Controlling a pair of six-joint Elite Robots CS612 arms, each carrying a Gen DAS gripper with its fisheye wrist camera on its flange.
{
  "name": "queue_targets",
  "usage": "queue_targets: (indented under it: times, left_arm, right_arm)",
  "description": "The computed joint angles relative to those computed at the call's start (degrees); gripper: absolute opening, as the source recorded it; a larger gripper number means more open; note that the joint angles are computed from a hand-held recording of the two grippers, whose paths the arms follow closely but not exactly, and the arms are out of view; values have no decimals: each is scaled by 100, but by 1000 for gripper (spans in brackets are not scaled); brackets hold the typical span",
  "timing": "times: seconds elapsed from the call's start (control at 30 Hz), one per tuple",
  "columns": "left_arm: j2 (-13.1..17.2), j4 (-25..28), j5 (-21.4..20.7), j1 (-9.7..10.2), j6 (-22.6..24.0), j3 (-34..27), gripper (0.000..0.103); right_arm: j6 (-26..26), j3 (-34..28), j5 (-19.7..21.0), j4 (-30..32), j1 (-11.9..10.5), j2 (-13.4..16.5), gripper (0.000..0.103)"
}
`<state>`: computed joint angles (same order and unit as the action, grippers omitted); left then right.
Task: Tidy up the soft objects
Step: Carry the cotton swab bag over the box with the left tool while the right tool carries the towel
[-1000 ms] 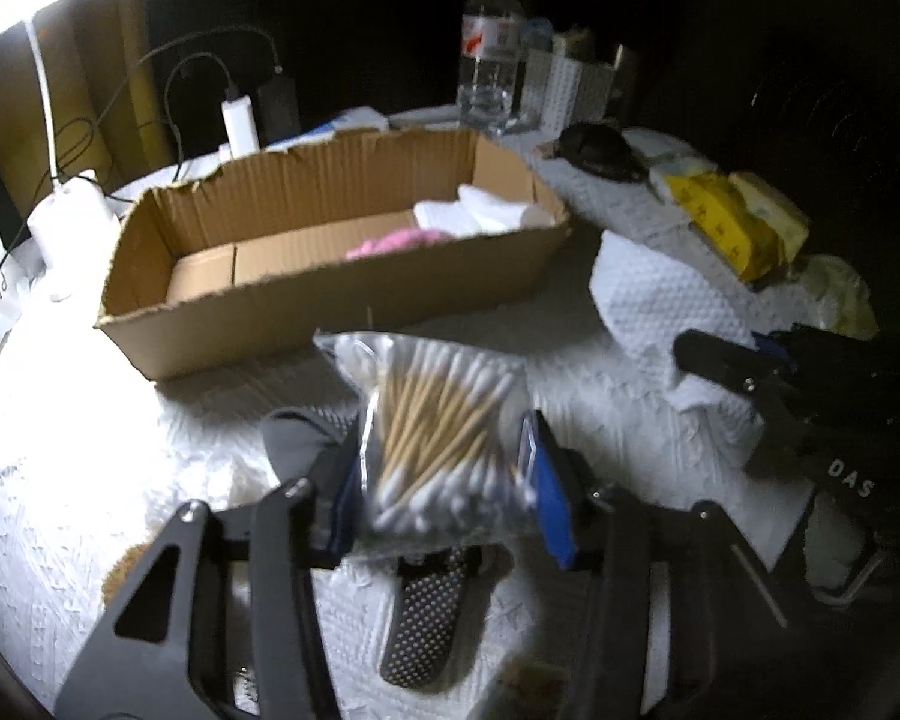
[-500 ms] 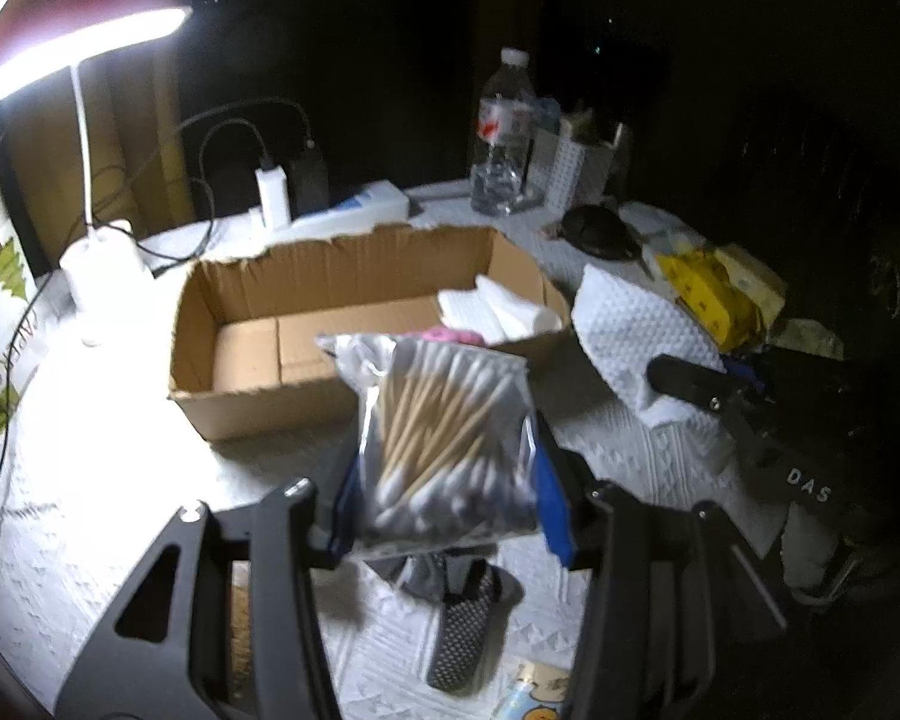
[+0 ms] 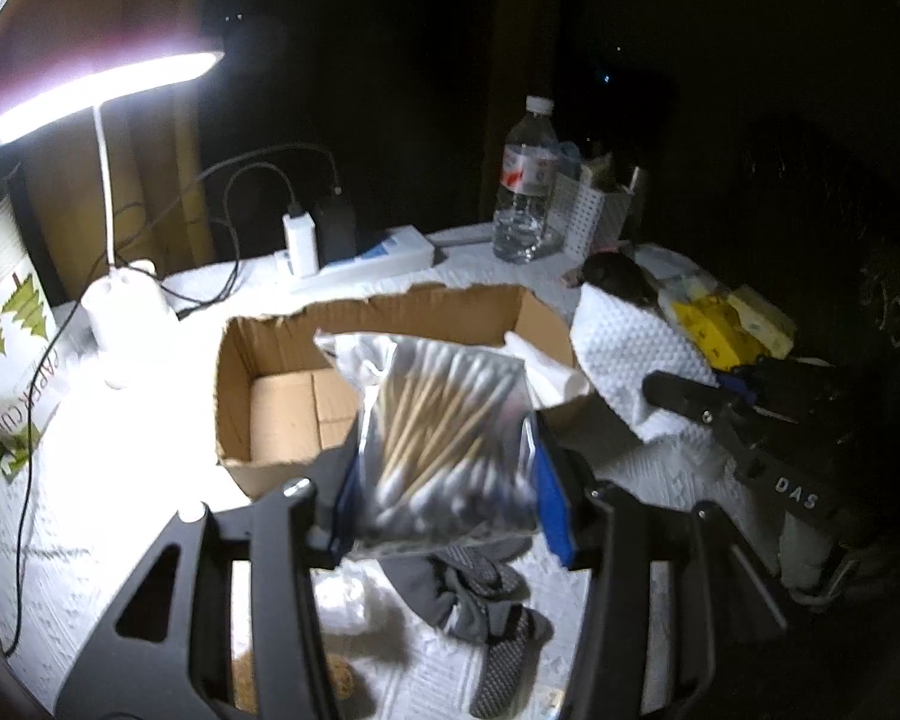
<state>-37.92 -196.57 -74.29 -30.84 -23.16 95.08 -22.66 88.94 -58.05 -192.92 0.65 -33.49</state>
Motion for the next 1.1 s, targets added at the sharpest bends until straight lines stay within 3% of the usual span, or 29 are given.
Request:
queue_targets:
  times: [0.63, 1.1]
  left_arm:
    - [192, 90, 3, 159, 189, -494, 49]
    - [536, 607, -292, 309, 42, -1108, 49]
  right_arm:
    - [-22, -689, 2, 382, 93, 250, 12]
    - [-13, -1294, -37, 951, 136, 579, 12]
